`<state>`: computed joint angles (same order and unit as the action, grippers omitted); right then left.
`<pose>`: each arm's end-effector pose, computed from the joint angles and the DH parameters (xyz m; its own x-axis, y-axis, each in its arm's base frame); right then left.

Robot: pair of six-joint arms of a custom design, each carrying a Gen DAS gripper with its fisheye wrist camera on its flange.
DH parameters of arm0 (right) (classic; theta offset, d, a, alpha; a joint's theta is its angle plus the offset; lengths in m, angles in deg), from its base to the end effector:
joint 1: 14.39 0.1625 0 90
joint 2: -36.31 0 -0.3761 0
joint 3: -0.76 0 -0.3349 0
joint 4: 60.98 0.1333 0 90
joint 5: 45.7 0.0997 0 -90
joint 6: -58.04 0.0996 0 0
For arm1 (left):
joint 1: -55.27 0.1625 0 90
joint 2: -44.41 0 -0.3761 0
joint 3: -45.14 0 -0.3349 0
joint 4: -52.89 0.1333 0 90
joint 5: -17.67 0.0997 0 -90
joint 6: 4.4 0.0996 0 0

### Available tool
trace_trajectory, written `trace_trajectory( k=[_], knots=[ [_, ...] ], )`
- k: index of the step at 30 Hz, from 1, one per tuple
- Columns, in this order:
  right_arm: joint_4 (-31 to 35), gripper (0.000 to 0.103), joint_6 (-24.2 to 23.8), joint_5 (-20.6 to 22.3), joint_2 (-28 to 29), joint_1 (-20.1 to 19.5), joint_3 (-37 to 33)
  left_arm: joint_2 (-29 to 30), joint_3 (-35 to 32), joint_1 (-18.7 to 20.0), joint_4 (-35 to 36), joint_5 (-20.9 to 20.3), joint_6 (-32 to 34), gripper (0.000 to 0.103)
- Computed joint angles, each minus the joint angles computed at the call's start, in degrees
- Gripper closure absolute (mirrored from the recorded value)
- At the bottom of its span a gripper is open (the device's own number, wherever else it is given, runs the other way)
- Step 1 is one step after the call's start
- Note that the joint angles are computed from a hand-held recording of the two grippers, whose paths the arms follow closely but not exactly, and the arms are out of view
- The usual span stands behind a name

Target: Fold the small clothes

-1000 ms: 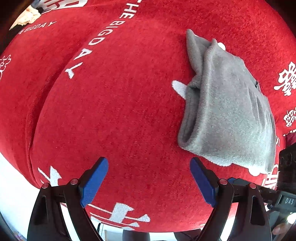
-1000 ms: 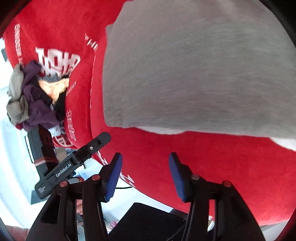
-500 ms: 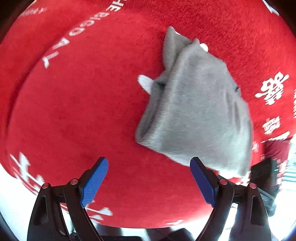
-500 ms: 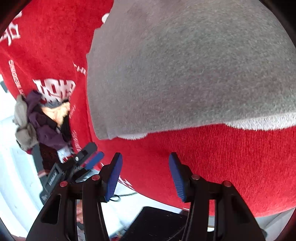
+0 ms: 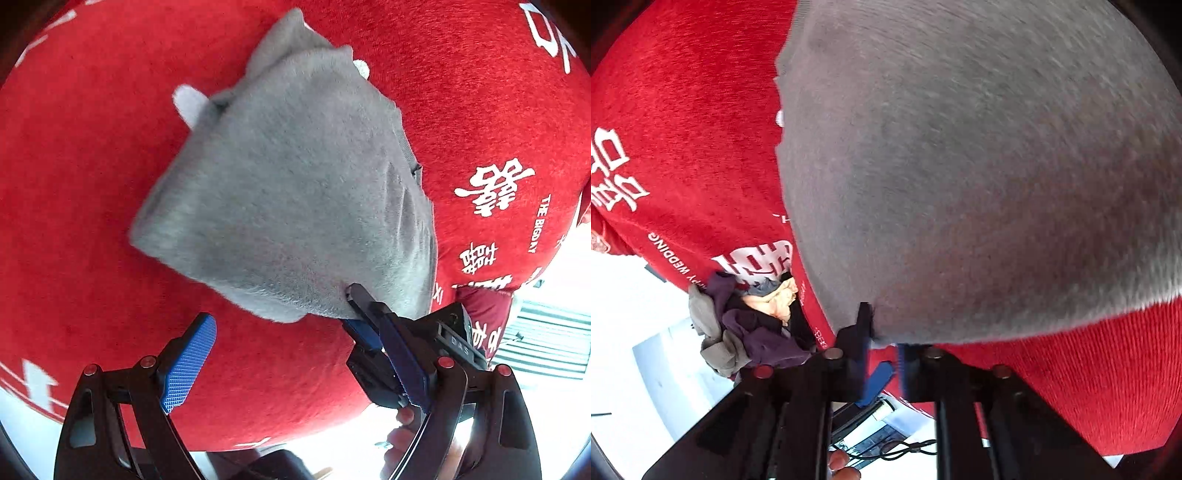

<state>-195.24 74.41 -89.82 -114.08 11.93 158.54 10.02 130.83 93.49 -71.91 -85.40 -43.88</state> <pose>-0.0226 -0.2397 0.3096 -0.4645 0.5154 -0.7201 0.8838 0.2183 -0.4138 -0.3933 -0.4507 -0.0078 -0.9831 0.1828 -0.0132 0.1662 0.9192 0.3571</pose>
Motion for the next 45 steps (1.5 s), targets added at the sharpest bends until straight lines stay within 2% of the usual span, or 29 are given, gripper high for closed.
trace_trajectory(
  k=[2,6,10,14,15,17,18,19,20,22,24,27,28,29,30,31,32,35,37,42,44,45],
  knots=[
    [-0.71,0.092,-1.39,0.08,1.19,1.31,-1.07,0.95,-0.1,-0.13,-1.74,-0.9,-0.91,0.013],
    [-3.77,0.092,-2.5,-3.66,6.08,6.67,-4.3,3.48,-1.18,-0.34,-6.72,0.19,-3.33,0.013],
    [-4.34,0.092,-3.51,-5.75,8.76,8.96,-5.76,5.28,-3.71,-1.26,-8.43,5.53,-4.79,0.013],
    [-2.3,0.092,-5.1,-5.61,8.68,8.37,-5.88,7.8,-7.83,-3.04,-6.01,13.06,-2.17,0.015],
    [-1.49,0.092,-5.64,-5.55,8.35,8.08,-5.83,8.26,-8.47,-3.39,-5.33,14.79,-1.95,0.02],
    [-0.37,0.092,-6.27,-6.05,8.45,8.16,-5.97,9.08,-9.85,-3.89,-3.1,18.08,-1.61,0.051],
    [0.06,0.092,-6.59,-6.19,8.52,8.21,-6.06,9.33,-10.33,-4.14,-2.26,19.58,-1.35,0.061],
    [0.61,0.092,-7.0,-6.78,8.85,8.7,-6.47,9.34,-10.36,-4.03,-2.31,19.94,-0.92,0.075],
    [1.2,0.092,-7.4,-7.58,9.16,9.26,-6.97,9.14,-10.14,-3.89,-2.56,20.4,-0.43,0.083],
    [3.35,0.088,-8.38,-9.38,9.73,10.46,-8.4,8.65,-9.65,-4.32,-2.55,22.02,1.6,0.089],
    [6.23,0.088,-9.08,-13.18,10.56,12.95,-10.85,8.79,-9.77,-5.55,-2.16,24.34,4.69,0.091],
    [11.31,0.087,-10.37,-19.5,11.45,17.29,-15.56,8.68,-9.52,-8.17,-1.85,29.18,12.03,0.093],
    [12.62,0.084,-10.32,-22.99,12.19,19.85,-18.0,8.87,-9.58,-8.99,-1.83,30.68,14.3,0.093],
    [13.17,0.078,-10.1,-25.69,12.96,21.81,-19.92,9.03,-9.5,-9.74,-1.89,32.14,16.82,0.093],
    [13.32,0.057,-9.86,-27.64,13.76,23.22,-21.41,9.19,-9.33,-10.4,-2.01,33.41,19.34,0.093],
    [13.21,0.034,-9.1,-31.06,15.48,25.75,-23.95,9.35,-9.45,-10.82,-1.9,34.3,20.88,0.093],
    [13.19,0.028,-8.42,-34.08,17.8,28.12,-26.87,9.34,-9.2,-11.24,-2.15,35.14,22.76,0.093],
    [13.49,0.027,-8.02,-37.93,25.12,32.52,-34.51,8.94,-8.04,-12.04,-3.71,36.68,27.2,0.093],
    [14.59,0.025,-8.67,-41.12,32.94,36.66,-41.77,8.81,-7.34,-12.72,-4.91,37.65,29.93,0.093],
    [25.22,0.021,-9.3,-49.29,53.79,45.88,-61.57,8.54,-5.62,-13.74,-7.92,39.09,35.48,0.093],
    [29.49,0.02,-9.12,-51.17,60.53,48.2,-68.19,8.34,-5.0,-13.85,-8.82,39.16,36.45,0.093],
    [30.23,0.02,-9.05,-51.68,62.16,48.75,-69.57,8.25,-4.71,-13.87,-9.33,39.21,37.14,0.093]
  ],
)
